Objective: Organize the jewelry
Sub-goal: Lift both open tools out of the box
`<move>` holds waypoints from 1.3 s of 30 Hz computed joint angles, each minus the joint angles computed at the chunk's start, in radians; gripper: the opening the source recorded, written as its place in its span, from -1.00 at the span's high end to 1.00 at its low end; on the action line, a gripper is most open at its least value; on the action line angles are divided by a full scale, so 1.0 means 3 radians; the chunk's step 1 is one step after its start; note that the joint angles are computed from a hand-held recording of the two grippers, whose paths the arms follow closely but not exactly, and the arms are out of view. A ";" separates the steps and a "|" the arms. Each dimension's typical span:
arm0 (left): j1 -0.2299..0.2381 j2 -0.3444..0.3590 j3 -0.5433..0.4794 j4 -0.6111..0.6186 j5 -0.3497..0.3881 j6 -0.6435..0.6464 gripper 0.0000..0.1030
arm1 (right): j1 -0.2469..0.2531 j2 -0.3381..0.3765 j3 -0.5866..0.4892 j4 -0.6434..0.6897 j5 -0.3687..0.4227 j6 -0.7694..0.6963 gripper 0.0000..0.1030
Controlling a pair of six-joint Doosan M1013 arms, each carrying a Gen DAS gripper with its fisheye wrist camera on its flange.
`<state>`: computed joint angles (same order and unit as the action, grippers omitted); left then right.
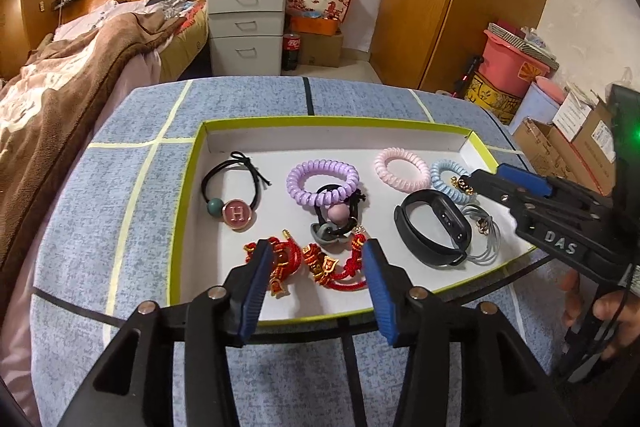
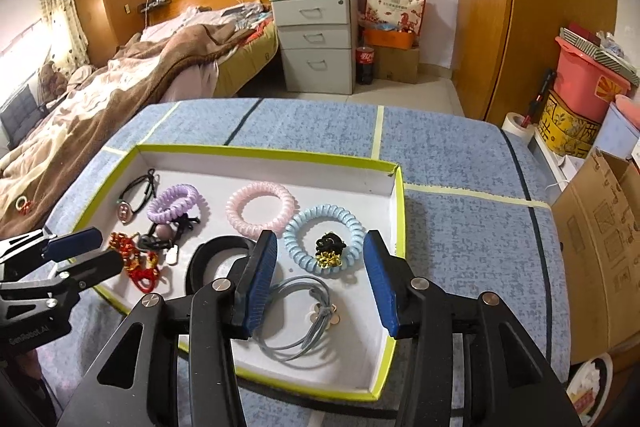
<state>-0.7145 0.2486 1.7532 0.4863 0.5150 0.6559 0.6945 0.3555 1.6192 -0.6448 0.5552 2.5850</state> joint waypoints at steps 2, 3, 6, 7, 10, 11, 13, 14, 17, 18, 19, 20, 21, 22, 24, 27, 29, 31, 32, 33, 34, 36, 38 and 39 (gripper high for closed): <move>-0.0029 -0.0015 0.0008 0.0138 0.0050 -0.0121 0.04 | 0.0023 -0.0033 0.0032 -0.0106 -0.0010 0.0106 0.11; -0.0044 -0.0022 0.0011 0.0205 0.0081 -0.0188 0.04 | 0.0038 -0.0047 0.0046 -0.0171 -0.0014 0.0173 0.11; -0.0078 -0.0060 0.0041 0.0355 0.0104 -0.0380 0.04 | 0.0082 -0.0104 0.0112 -0.0324 -0.0050 0.0400 0.11; -0.0092 -0.0072 0.0049 0.0398 0.0125 -0.0442 0.03 | 0.0096 -0.0122 0.0136 -0.0358 -0.0072 0.0458 0.11; -0.0160 -0.0108 0.0086 0.0637 0.0184 -0.0679 0.04 | 0.0157 -0.0175 0.0209 -0.0504 -0.0094 0.0696 0.11; -0.0190 -0.0117 0.0097 0.0730 0.0229 -0.0780 0.03 | 0.0183 -0.0195 0.0240 -0.0573 -0.0107 0.0790 0.11; -0.0229 -0.0134 0.0113 0.0821 0.0275 -0.0864 0.04 | 0.0224 -0.0228 0.0290 -0.0686 -0.0105 0.0949 0.11; -0.0248 -0.0149 0.0133 0.0880 0.0276 -0.0924 0.04 | 0.0254 -0.0243 0.0313 -0.0764 -0.0090 0.1035 0.11; -0.0306 -0.0184 0.0176 0.1051 0.0342 -0.1128 0.04 | 0.0331 -0.0281 0.0369 -0.0924 -0.0047 0.1236 0.10; -0.0324 -0.0196 0.0190 0.1110 0.0357 -0.1189 0.04 | 0.0354 -0.0299 0.0396 -0.0994 -0.0053 0.1324 0.10; -0.0335 -0.0209 0.0202 0.1149 0.0361 -0.1237 0.04 | 0.0376 -0.0310 0.0411 -0.1042 -0.0044 0.1385 0.10; -0.0344 -0.0226 0.0221 0.1199 0.0354 -0.1300 0.04 | 0.0399 -0.0323 0.0426 -0.1096 -0.0029 0.1451 0.10; -0.0355 -0.0240 0.0234 0.1238 0.0347 -0.1360 0.04 | 0.0418 -0.0331 0.0435 -0.1139 -0.0007 0.1509 0.10; -0.0363 -0.0255 0.0246 0.1259 0.0345 -0.1405 0.04 | 0.0437 -0.0340 0.0446 -0.1191 0.0007 0.1573 0.10; -0.0387 -0.0279 0.0267 0.1341 0.0361 -0.1504 0.03 | 0.0462 -0.0362 0.0479 -0.1263 -0.0006 0.1653 0.10; -0.0434 -0.0292 0.0281 0.1460 0.0440 -0.1620 0.03 | 0.0525 -0.0365 0.0492 -0.1403 0.0098 0.1776 0.10; -0.0474 -0.0302 0.0304 0.1573 0.0484 -0.1728 0.03 | 0.0540 -0.0374 0.0513 -0.1433 0.0068 0.1833 0.10; -0.0491 -0.0306 0.0313 0.1599 0.0509 -0.1746 0.03 | 0.0553 -0.0375 0.0517 -0.1429 0.0068 0.1853 0.09; -0.0499 -0.0302 0.0307 0.1573 0.0533 -0.1717 0.03 | 0.0564 -0.0373 0.0515 -0.1442 0.0082 0.1867 0.09; -0.0507 -0.0307 0.0317 0.1591 0.0540 -0.1739 0.03 | 0.0570 -0.0376 0.0518 -0.1458 0.0081 0.1883 0.09; -0.0510 -0.0312 0.0325 0.1605 0.0540 -0.1757 0.03 | 0.0573 -0.0377 0.0518 -0.1461 0.0081 0.1892 0.09; -0.0521 -0.0326 0.0346 0.1644 0.0535 -0.1786 0.04 | 0.0588 -0.0378 0.0521 -0.1508 0.0100 0.1953 0.09; -0.0523 -0.0331 0.0348 0.1641 0.0548 -0.1800 0.04 | 0.0604 -0.0379 0.0528 -0.1528 0.0109 0.1985 0.09; -0.0519 -0.0335 0.0353 0.1636 0.0543 -0.1807 0.04 | 0.0606 -0.0379 0.0528 -0.1527 0.0099 0.1989 0.09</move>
